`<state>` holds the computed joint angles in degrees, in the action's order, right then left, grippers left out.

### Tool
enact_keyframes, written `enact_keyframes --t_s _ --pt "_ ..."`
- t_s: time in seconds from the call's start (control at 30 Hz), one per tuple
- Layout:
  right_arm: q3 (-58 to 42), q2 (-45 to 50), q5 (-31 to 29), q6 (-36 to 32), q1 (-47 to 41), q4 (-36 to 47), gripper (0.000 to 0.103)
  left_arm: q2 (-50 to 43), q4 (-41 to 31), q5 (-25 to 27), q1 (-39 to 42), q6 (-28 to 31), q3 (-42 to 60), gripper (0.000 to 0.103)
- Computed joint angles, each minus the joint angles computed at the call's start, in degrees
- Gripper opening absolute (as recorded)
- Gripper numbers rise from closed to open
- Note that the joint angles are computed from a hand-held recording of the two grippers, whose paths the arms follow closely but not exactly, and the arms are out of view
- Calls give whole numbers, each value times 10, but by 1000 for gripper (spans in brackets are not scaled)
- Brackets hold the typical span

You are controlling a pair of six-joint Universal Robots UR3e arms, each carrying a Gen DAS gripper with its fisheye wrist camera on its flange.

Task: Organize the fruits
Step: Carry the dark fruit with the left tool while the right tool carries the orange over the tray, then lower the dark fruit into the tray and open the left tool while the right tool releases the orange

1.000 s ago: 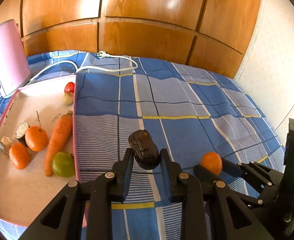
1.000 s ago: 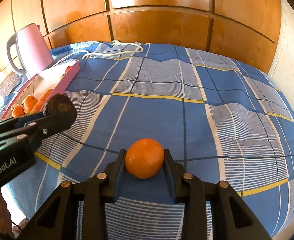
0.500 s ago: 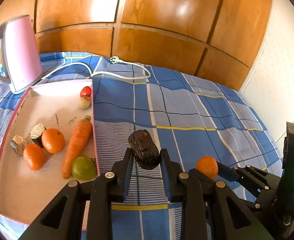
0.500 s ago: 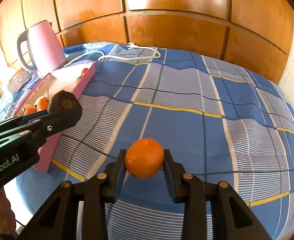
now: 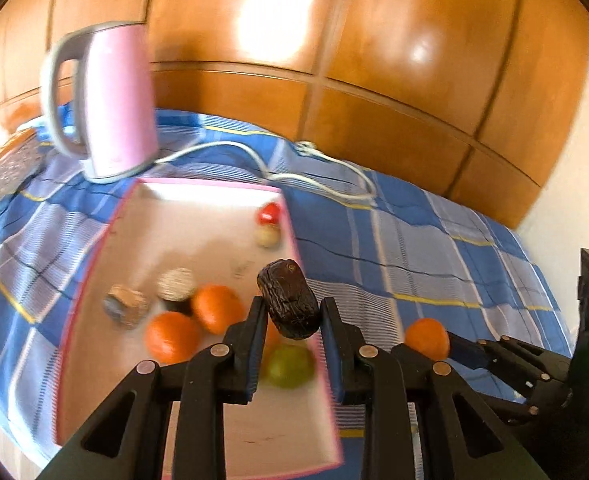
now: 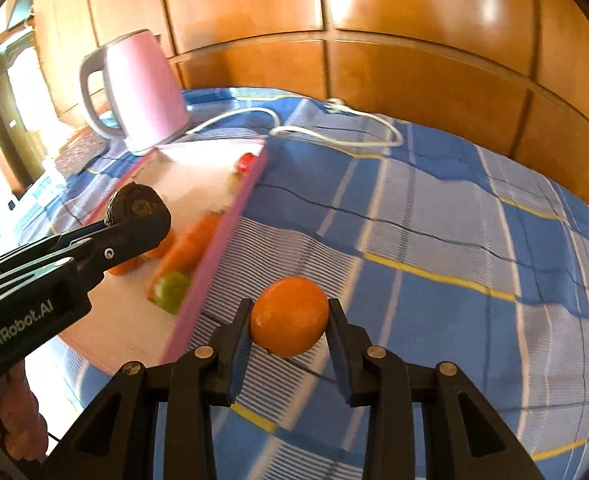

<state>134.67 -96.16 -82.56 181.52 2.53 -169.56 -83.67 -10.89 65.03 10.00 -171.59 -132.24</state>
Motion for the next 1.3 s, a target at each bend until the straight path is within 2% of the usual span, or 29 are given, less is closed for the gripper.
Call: enact_keyframes --t_s 0.23,0.5,0.73,0.93,1.3 --pt "-99 72 -5 3 53 13 36 12 -15 -16 86 17 -11 27" --pt "-222 163 -14 3 102 38 36 12 -21 -25 140 34 -20 27" --pt "-288 206 4 22 107 63 36 5 -18 -29 154 44 -25 27" --pt "-349 254 -9 30 125 83 36 14 -29 -60 160 60 -32 26" --pt "-369 279 -20 47 128 82 41 12 -28 -60 167 45 -37 36"
